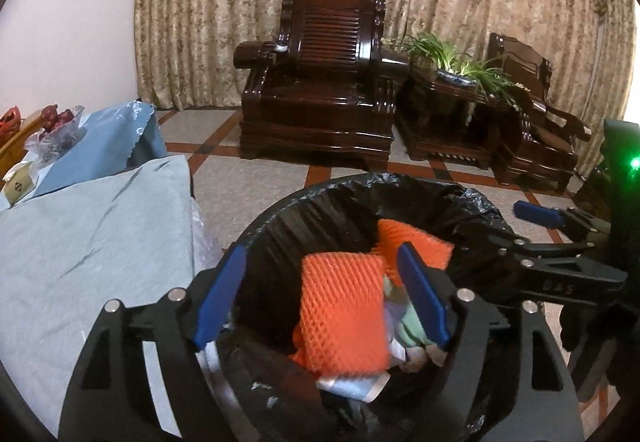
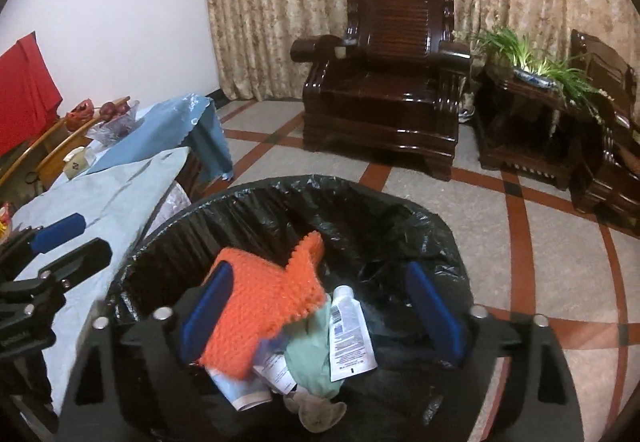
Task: Collect trash
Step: 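Lift both open grippers away from the bin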
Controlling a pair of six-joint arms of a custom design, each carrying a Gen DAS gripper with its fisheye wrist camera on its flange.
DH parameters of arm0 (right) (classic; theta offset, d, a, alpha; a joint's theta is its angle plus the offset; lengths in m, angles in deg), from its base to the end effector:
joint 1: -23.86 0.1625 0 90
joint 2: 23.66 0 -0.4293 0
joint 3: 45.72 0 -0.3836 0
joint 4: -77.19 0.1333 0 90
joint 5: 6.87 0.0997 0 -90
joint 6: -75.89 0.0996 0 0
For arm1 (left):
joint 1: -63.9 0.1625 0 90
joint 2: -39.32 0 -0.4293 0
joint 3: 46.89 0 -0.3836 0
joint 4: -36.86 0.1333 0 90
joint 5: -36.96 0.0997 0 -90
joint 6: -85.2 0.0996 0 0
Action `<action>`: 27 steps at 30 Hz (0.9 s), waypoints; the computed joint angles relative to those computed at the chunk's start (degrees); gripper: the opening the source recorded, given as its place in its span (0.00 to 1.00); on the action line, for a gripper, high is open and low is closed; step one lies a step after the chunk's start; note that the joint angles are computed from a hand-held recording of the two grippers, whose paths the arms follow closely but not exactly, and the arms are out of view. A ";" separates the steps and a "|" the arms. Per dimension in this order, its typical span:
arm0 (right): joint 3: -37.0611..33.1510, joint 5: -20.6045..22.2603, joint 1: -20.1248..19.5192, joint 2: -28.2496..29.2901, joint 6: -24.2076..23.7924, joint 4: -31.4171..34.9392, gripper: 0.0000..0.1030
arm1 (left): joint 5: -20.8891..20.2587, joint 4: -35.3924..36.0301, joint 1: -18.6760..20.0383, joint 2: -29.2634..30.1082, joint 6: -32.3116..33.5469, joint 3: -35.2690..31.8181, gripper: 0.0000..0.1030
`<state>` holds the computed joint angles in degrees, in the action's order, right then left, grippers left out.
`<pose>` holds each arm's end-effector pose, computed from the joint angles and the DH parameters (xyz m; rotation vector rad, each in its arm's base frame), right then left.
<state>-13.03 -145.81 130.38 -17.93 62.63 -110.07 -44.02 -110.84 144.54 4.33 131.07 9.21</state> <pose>0.2933 -0.7842 -0.0673 0.0184 -2.1222 1.1854 0.0090 -0.8612 0.2510 1.1851 2.4169 -0.7784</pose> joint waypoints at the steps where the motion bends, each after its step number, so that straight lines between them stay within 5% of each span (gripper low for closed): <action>1: 0.49 0.28 0.09 -0.25 0.08 -0.41 0.94 | -0.04 -0.47 0.12 -0.45 0.13 0.35 0.81; 9: 2.47 2.22 1.87 -1.12 -0.86 -1.32 0.94 | -0.38 -4.12 0.41 -4.67 0.32 4.32 0.90; 27: 2.86 4.19 8.45 -0.41 -1.76 -0.49 0.94 | 0.43 -10.12 0.96 -16.18 -2.84 15.49 0.93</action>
<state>-10.17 -141.61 138.83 -18.34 60.88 -110.56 -43.59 -120.96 145.50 -11.86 128.23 24.70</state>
